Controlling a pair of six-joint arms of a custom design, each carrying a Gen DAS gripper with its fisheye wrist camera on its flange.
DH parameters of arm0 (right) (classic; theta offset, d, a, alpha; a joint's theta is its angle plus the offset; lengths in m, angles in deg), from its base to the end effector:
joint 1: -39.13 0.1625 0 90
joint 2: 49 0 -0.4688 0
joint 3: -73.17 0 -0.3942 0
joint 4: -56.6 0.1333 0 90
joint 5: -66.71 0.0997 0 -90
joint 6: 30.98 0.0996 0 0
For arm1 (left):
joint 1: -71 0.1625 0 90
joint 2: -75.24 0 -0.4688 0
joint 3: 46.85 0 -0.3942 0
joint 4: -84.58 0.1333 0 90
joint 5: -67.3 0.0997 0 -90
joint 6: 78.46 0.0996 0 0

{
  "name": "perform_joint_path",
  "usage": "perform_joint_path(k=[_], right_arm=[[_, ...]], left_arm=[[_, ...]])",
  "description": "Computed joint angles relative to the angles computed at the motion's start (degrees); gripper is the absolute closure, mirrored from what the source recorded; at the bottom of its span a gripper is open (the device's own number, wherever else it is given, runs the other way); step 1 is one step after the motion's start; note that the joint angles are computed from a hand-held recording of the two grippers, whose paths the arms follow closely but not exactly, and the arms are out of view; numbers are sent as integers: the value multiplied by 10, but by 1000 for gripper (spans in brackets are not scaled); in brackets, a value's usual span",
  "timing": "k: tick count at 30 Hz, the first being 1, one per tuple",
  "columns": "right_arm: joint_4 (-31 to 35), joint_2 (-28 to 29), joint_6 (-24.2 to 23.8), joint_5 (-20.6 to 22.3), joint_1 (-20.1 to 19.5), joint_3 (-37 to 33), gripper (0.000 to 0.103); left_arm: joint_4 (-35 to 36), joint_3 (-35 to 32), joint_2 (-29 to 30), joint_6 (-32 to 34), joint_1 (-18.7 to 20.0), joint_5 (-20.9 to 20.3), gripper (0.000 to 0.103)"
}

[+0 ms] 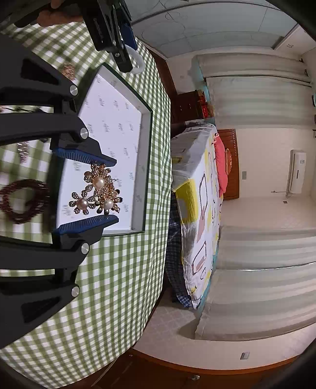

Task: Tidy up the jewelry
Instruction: 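Carry the bangle and brooch over the green box with both tools, then open both tools to drop bangle and brooch in the box, then withdraw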

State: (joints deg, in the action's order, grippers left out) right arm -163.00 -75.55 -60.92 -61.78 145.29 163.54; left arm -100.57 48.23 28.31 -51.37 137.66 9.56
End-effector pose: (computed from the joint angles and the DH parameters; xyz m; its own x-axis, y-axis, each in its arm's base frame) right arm 0.2648 -0.6576 0.0772 -0.7314 0.0870 0.6764 -0.5530 0.5048 -0.6628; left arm -0.1112 -0.7283 0.2268 -0.7059 0.2643 -0.6571 0.6646 0.5681 -0.4853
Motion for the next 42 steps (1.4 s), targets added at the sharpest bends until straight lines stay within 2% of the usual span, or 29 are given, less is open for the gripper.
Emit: perform_joint_path(k=[7, 14, 19, 21, 27, 35, 42], right_arm=[[87, 15, 28, -9, -21, -47, 62], [168, 15, 72, -20, -41, -58, 62], [202, 14, 83, -26, -46, -65, 62], [212, 15, 87, -29, -48, -67, 62], [229, 12, 101, -31, -53, -64, 60], [220, 12, 96, -23, -52, -61, 47], [196, 10, 91, -21, -50, -57, 46]], left_arm=[[89, -91, 61, -18, 18, 10, 34], [160, -128, 85, -38, 32, 27, 34], [202, -147, 95, -56, 41, 33, 34], [196, -151, 101, -44, 42, 43, 34], [201, -160, 105, -44, 43, 47, 32], [202, -158, 106, -34, 42, 48, 25], [188, -153, 104, -34, 41, 45, 23]])
